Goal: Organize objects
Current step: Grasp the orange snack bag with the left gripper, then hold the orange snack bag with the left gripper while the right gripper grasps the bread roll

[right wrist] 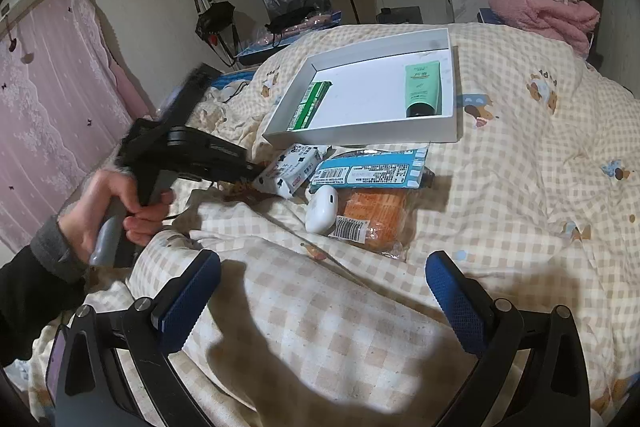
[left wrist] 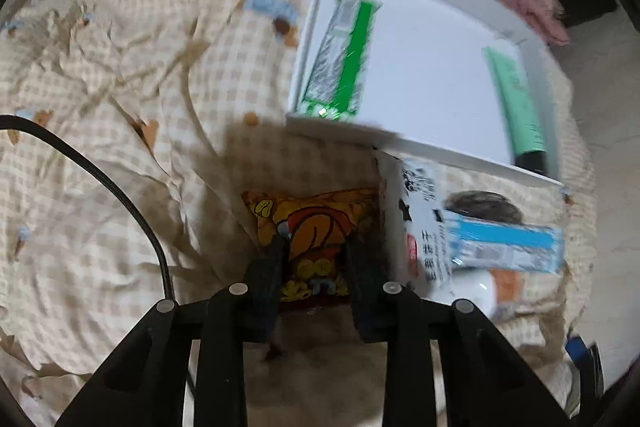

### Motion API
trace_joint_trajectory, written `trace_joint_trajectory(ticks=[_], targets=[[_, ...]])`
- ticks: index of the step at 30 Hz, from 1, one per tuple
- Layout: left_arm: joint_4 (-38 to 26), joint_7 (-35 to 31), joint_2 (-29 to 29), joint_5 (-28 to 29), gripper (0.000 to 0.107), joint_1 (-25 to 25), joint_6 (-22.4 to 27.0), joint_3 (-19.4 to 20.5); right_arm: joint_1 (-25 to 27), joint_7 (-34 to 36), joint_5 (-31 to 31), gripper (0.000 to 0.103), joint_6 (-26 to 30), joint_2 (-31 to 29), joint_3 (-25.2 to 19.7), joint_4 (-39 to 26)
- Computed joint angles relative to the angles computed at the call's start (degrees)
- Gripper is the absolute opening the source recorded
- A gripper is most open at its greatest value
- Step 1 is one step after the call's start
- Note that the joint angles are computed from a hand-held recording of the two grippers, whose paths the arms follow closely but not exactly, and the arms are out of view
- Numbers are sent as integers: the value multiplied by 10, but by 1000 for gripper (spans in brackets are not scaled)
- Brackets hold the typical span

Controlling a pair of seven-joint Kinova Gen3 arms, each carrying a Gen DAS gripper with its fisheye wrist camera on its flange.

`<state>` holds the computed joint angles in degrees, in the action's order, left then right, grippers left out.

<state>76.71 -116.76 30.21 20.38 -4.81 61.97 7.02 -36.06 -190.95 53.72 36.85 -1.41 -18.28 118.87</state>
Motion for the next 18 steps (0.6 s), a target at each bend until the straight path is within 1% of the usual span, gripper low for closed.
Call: trace_joint_trajectory(ticks=[3,4,6,7,9,10,11,12,13,15,16,17,18], targets=[[44,-70,-34,64,30,-70,-2,37,-1,-1,2,103,5,0,-1,-1],[55,-93,-43,86,30,-83,1,36,-3,-2,4,103,8,1,-2,-2],[70,-121,-63,112,30,-89,7,17,-4,-2,4,103,11,2,-3,-3],[70,-127,-68,126,30,-82,15,0,-5,-1,3,103,13,2,-2,-4],[92,-162,-82,167,30,-99,28,-17,-6,-2,3,103,14,2,-2,-4],[104,-183,-87,189,30,-110,26,-22,-7,-5,5,103,16,2,-2,-4],[117,-205,-91,213,30,-111,14,-30,-8,-5,7,103,16,2,-2,-4],[140,-229,-106,234,30,-119,1,-32,-8,-6,7,103,15,3,-2,-4],[167,-252,-119,253,30,-131,-20,-24,-9,-5,6,103,16,2,-2,-4],[207,-298,-130,288,30,-173,-40,11,-9,-4,5,103,17,1,-2,-4],[223,-322,-131,305,30,-183,-42,16,-9,-7,8,103,17,0,-3,-2],[228,-336,-126,313,30,-182,-40,13,-9,-11,11,103,17,-1,-4,-1],[226,-340,-120,316,30,-171,-32,-1,-10,-15,15,103,18,-2,-5,0]])
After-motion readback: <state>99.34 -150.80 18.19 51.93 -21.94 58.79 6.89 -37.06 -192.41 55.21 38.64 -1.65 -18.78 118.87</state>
